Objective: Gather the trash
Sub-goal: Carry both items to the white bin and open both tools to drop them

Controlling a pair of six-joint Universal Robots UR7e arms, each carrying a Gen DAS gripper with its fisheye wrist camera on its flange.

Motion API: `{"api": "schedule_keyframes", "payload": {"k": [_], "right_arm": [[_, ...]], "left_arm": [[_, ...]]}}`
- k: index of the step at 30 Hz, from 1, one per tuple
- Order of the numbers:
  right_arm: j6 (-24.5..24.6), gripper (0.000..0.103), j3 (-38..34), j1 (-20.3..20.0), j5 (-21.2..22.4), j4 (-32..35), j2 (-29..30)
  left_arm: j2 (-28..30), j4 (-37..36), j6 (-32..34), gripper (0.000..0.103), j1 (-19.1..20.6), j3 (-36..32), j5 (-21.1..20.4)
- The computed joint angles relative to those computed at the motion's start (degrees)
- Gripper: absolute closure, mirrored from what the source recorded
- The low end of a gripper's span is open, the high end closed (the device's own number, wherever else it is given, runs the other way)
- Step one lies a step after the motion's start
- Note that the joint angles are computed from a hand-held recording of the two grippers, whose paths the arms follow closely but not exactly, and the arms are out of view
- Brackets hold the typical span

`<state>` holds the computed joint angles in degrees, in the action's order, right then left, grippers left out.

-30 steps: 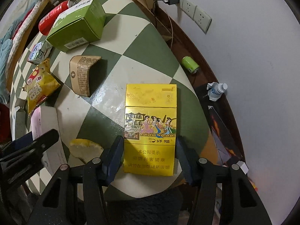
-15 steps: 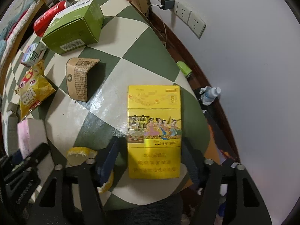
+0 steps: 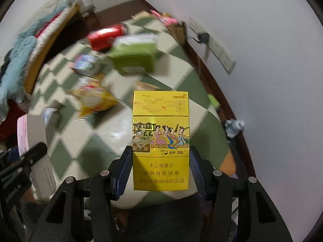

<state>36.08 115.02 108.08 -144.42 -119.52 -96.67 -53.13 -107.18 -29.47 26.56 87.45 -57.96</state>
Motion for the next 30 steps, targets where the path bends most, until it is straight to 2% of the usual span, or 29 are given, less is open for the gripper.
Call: {"api": "schedule_keyframes", "payload": {"k": [2, 4, 9, 13, 19, 24, 30], "right_arm": [[0.1, 0.046, -1.52, 2.6, -0.18, -0.59, 1.84], [-2.38, 0.046, -3.28, 4.03, 0.45, -3.33, 4.07], [-6.43, 0.046, -8.51, 9.32, 4.24, -10.07, 12.34], [-9.94, 0.046, -14.13, 12.15, 10.12, -15.51, 21.98], [-13.77, 0.046, -23.74, 12.72, 20.45, -18.16, 38.82], [-15.2, 0.046, -33.01, 12.25, 25.42, -16.17, 52.61], [-13.88, 0.046, -41.41, 10.28, 27.83, -10.83, 64.42]], "left_arm": [[-2.58, -0.56, 0.06, 0.06, -0.39, 0.19, 1.45], [-4.13, -0.72, 0.38, 0.06, -0.01, -0.95, 2.7], [-5.83, -2.34, 2.14, 0.06, 3.52, -3.58, 6.4], [-9.72, -0.08, 0.03, 0.059, 7.63, -3.36, 11.08], [-15.97, 6.01, -5.52, 0.059, 15.81, -1.55, 15.76], [-19.37, 7.3, -7.79, 0.059, 23.48, 0.42, 15.83], [-19.3, 5.27, -5.96, 0.058, 32.38, 0.9, 9.56]]}}
